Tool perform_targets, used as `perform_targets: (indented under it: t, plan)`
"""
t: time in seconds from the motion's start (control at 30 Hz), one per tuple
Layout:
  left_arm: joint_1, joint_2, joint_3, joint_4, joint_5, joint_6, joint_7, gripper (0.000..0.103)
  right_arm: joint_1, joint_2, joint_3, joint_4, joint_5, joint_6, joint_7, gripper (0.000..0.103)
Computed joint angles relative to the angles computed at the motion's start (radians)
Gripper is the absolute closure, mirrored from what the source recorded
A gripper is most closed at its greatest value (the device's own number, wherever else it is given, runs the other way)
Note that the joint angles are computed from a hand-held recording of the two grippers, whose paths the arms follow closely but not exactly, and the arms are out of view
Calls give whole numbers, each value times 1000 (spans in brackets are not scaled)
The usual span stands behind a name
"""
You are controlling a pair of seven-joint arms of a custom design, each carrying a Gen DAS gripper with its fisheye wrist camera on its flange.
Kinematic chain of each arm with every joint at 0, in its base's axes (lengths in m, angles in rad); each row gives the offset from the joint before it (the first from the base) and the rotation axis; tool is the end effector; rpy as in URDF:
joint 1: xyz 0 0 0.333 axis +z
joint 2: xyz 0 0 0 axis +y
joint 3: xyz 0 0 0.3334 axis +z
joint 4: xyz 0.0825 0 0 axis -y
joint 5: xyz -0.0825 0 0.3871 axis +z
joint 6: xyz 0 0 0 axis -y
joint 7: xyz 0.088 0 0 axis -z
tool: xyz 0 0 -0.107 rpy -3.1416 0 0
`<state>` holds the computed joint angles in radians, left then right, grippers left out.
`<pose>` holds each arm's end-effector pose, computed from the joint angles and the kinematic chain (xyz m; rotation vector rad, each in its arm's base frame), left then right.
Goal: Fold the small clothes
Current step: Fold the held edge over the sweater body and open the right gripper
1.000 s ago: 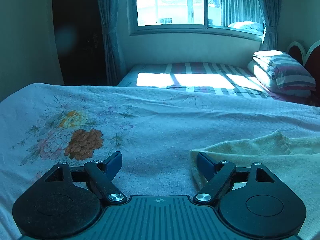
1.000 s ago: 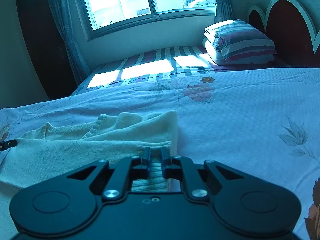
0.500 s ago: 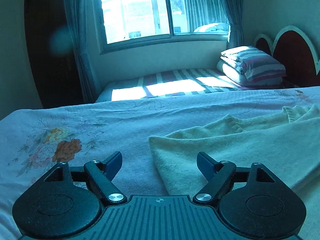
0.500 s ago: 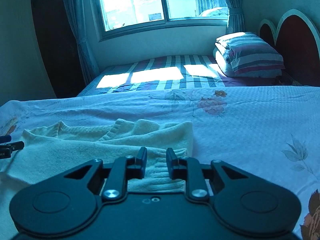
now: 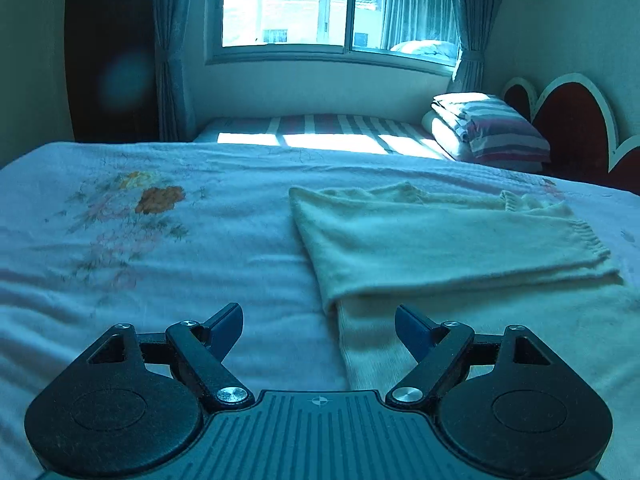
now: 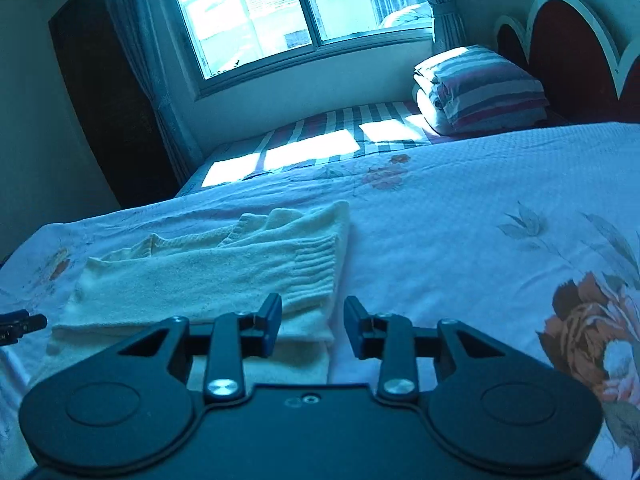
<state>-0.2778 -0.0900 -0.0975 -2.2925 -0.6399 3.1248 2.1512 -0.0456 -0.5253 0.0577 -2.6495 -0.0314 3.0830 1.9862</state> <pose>0.5224 -0.1519 0.5024 -1.4293 1.9895 -1.0304 0.4151 0.0103 0.5396 -1.2872 1.8712 -0.6865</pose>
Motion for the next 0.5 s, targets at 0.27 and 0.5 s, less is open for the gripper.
perform_targets:
  t: [0.27, 0.5]
  plan:
    - [47, -344, -7, -331, 156, -159, -241, 20, 145, -347, -156, -223, 144, -220, -62, 70]
    - [-4, -439, 24, -397, 232, -197, -350, 21, 141, -551, -109, -296, 187, -358, -39, 70]
